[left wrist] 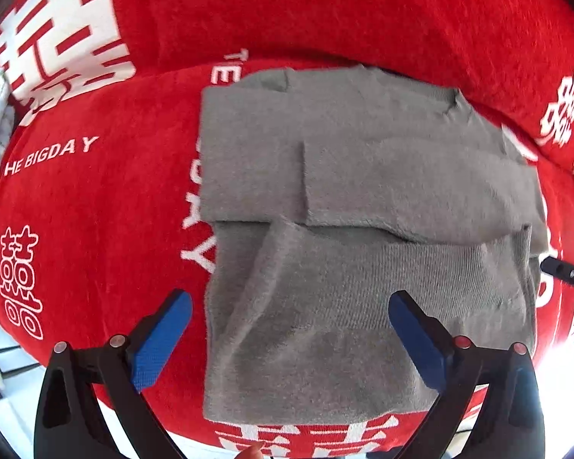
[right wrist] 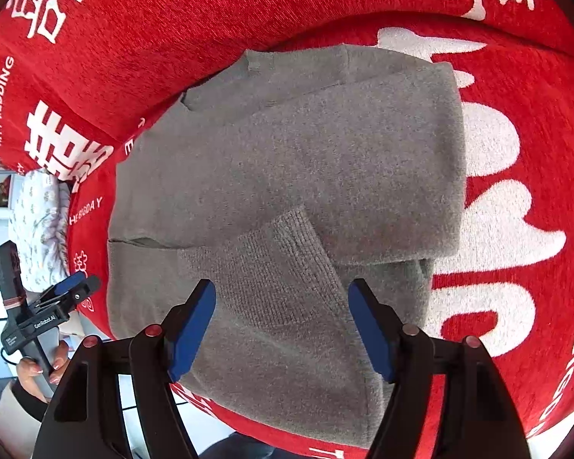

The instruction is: Fold small clothes

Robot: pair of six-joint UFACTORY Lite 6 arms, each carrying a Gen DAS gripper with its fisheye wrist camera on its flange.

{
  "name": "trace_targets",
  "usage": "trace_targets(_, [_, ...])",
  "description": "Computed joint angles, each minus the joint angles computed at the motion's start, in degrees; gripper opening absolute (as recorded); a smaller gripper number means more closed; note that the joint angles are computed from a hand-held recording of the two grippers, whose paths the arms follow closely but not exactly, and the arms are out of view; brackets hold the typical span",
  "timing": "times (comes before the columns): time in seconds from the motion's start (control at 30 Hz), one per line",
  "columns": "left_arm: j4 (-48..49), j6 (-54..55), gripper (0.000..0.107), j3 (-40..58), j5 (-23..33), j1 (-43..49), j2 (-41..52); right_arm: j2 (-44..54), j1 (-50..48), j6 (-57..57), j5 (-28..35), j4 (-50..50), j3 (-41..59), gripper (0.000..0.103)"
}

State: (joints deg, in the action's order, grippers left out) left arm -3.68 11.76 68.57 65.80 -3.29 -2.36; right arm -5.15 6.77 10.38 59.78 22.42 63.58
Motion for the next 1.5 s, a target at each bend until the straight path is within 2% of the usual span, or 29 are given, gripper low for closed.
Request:
trace_targets(0.37, [3.62, -4.95, 0.103, -2.14, -2.02, -4.20, 2.36, 1.37, -3.16, -3.77, 1.79, 0.90, -1.34, 0.075])
trace_targets(0.93, [-0.11, 10.74, 0.103, -1.74, -6.64, 0.33, 12.54, 2.61, 4.38, 5.97, -4.94, -5.64, -4.15, 0.075])
trace_targets(0.97, [-1.10, 11.84, 0.101, -1.38, -6.52, 0.52, 12.88, 2.94, 5.01, 6.62, -4.89, -6.35, -3.74, 0.076])
trace_targets(1.0, [-1.54, 12.44, 0.088, -1.17, -6.57, 0.59, 12.99, 3.31, 5.71, 7.38, -4.61, -7.26, -3.25, 0.075])
trace_targets(1.03, [-1.78, 12.88, 0.080, -0.91, -6.37, 0.59, 13.21, 3.69, 6.57, 8.15, -4.13, -8.42, -2.70, 0.071])
trace_targets(1.07, [-1.76, 12.98, 0.068, -0.39, -5.89, 0.69, 13.82, 4.17, 7.68, 8.68, -3.43, -9.65, -1.99, 0.054])
trace_targets(1.1, [-1.67, 12.44, 0.061, -0.03, -5.72, 0.62, 14.00, 4.68, 8.47, 8.86, -2.85, -10.39, -1.48, 0.044])
trace_targets(1.13, [-2.25, 12.79, 0.055, 0.40, -5.53, 1.20, 14.08, 5.17, 9.39, 9.43, -2.23, -11.52, -0.97, 0.027])
trace_targets(1.17, [-3.00, 13.45, 0.033, 0.82, -5.14, 1.75, 14.16, 5.24, 9.95, 9.43, -1.83, -11.75, -0.78, 0.006])
trace_targets(1.2, [-3.70, 14.22, 0.016, 1.39, -4.36, 2.32, 14.22, 4.91, 10.22, 9.37, -1.58, -11.28, -0.73, 0.006])
trace_targets(1.27, [-4.28, 15.80, 0.010, 2.55, -3.20, 3.17, 13.94, 3.26, 11.38, 10.45, -0.96, -11.84, -0.32, 0.006])
trace_targets(1.4, [-7.62, 21.25, 0.010, 7.01, 2.61, 7.21, 11.87, -0.97, 12.62, 12.26, 2.45, -11.41, 2.86, 0.006])
trace_targets(1.5, [-9.46, 23.79, 0.010, 12.02, 7.43, 9.53, 11.37, -1.62, 12.60, 14.08, 5.96, -12.92, 9.72, 0.006])
